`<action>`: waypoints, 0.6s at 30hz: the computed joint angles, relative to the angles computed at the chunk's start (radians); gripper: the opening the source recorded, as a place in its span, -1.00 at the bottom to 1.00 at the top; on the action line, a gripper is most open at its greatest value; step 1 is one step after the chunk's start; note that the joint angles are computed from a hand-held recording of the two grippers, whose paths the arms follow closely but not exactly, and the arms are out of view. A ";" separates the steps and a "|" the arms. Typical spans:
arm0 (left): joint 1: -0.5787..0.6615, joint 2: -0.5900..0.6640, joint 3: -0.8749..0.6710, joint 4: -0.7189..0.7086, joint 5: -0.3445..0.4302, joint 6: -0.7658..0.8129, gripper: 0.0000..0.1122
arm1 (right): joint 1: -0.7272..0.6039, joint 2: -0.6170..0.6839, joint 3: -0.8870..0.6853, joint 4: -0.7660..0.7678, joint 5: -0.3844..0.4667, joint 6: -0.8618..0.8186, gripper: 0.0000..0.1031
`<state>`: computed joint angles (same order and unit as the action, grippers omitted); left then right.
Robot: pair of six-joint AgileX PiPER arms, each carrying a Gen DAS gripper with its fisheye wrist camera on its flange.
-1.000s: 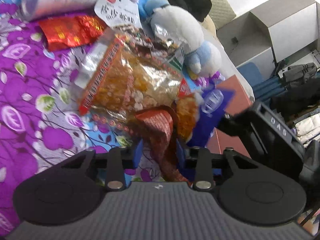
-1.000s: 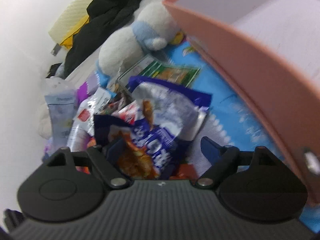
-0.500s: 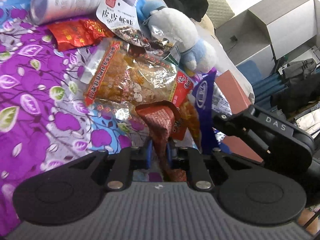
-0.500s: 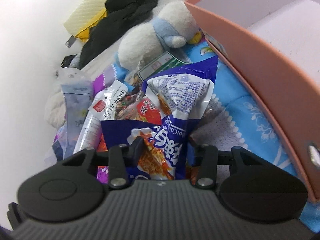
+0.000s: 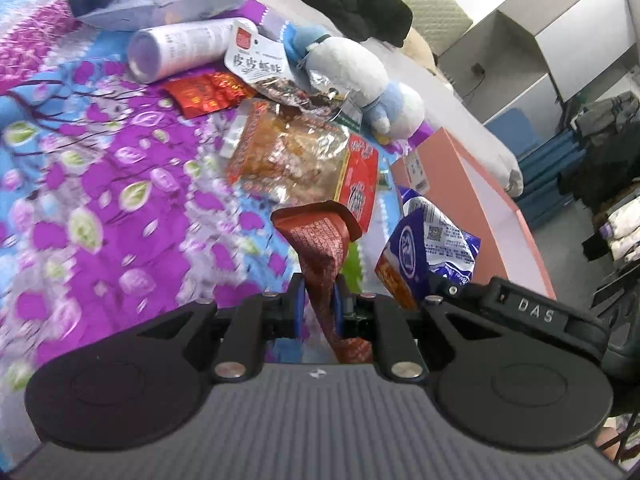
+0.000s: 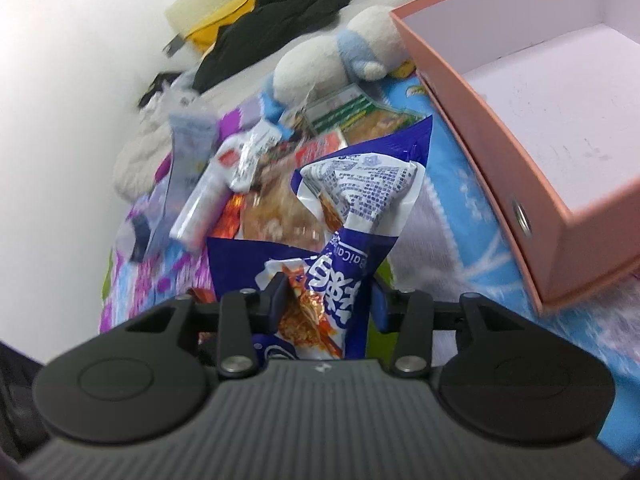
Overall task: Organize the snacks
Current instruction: 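Lift both held snacks and carry them over the open pink box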
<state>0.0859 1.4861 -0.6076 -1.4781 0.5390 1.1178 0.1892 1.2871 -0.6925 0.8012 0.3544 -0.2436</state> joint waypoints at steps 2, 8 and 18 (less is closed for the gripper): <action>0.015 -0.061 0.022 0.118 0.015 -0.097 -0.70 | 0.003 -0.042 0.023 -0.041 0.029 0.014 -0.14; 0.007 -0.166 0.086 0.334 0.014 -0.286 -0.70 | 0.005 -0.149 0.101 -0.151 0.100 0.042 -0.14; -0.153 -0.153 0.058 0.565 -0.143 -0.584 -0.51 | -0.061 -0.170 0.202 -0.160 0.133 -0.047 0.07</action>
